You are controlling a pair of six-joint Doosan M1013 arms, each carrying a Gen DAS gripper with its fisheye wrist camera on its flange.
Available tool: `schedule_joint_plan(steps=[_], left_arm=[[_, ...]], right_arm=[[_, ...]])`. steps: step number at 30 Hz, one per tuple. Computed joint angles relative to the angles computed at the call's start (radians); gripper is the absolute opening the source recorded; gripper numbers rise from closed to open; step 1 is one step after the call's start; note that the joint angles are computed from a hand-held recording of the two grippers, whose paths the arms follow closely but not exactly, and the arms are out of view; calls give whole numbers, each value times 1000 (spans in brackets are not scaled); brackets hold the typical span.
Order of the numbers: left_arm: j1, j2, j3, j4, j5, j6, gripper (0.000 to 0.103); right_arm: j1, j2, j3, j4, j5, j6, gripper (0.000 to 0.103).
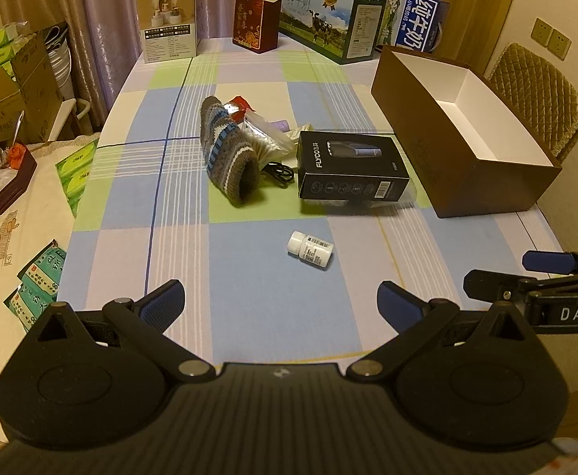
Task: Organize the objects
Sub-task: 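Move the left tool toward the white pill bottle on the table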
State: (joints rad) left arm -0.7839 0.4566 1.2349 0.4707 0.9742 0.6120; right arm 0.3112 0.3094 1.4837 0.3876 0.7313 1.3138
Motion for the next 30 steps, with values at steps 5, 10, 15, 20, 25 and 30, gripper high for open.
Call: schedule_joint_plan(steps=[5, 10, 15, 20, 25, 30], left_arm=[[1, -3, 5, 1, -1, -2, 102], [3, -4, 5, 0, 3, -4, 102], [4, 1, -5, -3, 10, -1, 102], [5, 2, -8, -5, 14, 1, 102], [4, 11, -21, -9, 26, 5, 102], [4, 18, -30, -14, 34, 10, 102]], right_arm=[[-4, 0, -4, 8, 6, -10, 101], [-7, -1, -5, 12, 12, -17, 101], [-7, -1, -6, 9, 15, -14, 101], [-10, 3, -12, 6, 20, -11, 101], [-11, 3, -11, 9, 19, -15, 101], [-16, 8, -14, 20, 18, -27, 101]])
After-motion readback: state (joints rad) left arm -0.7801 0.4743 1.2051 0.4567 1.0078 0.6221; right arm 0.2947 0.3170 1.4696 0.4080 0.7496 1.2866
